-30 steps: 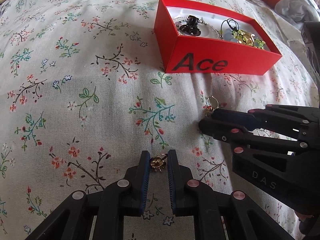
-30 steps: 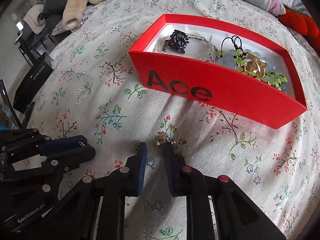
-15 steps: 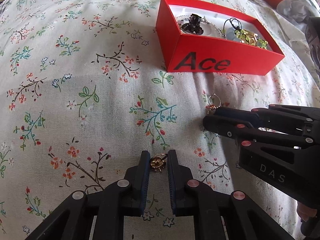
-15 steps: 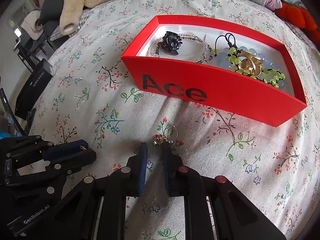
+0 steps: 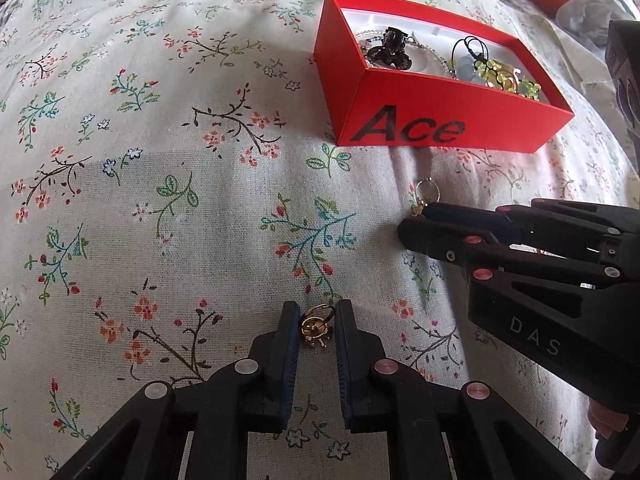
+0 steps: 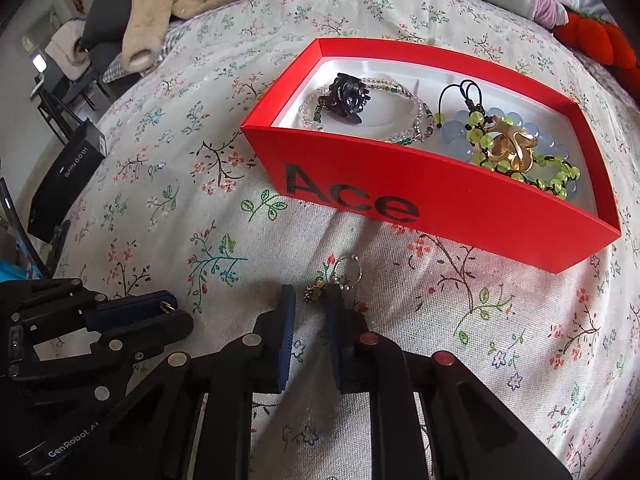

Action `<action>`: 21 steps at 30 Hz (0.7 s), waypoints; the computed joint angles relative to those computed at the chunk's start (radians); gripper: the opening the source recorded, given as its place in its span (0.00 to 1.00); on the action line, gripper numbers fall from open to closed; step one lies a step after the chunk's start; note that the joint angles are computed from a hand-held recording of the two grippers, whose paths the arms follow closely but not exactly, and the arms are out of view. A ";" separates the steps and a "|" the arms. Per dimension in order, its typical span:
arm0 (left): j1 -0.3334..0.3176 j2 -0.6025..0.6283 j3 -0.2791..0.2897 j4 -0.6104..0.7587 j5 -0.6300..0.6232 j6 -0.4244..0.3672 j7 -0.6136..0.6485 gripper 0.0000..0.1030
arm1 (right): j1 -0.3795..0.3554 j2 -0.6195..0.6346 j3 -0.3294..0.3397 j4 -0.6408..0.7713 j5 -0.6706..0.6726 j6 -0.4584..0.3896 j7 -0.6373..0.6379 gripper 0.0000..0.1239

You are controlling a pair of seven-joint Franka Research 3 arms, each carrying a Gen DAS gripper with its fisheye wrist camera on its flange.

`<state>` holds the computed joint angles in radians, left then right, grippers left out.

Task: Organize jewelry
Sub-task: 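Grasp the gold flower earring with the right tool while the left holds its earring, then carry both earrings into the red Ace box and open both tools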

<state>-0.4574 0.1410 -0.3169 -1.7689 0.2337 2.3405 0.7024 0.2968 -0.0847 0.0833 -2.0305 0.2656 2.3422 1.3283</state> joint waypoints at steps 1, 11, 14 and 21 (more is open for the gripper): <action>0.000 0.000 0.000 0.000 0.000 0.000 0.000 0.11 | 0.000 -0.001 0.001 -0.002 -0.008 0.004 0.001 0.08; 0.002 -0.009 0.003 -0.009 0.009 0.010 -0.018 0.11 | -0.014 -0.021 -0.020 0.018 0.076 -0.045 -0.011 0.04; 0.004 -0.015 0.004 -0.013 0.013 0.021 -0.030 0.11 | -0.025 -0.038 -0.030 0.019 0.117 -0.053 -0.015 0.04; 0.008 -0.010 0.009 0.003 0.031 0.052 -0.055 0.11 | -0.055 -0.062 -0.048 0.036 0.166 -0.056 0.011 0.04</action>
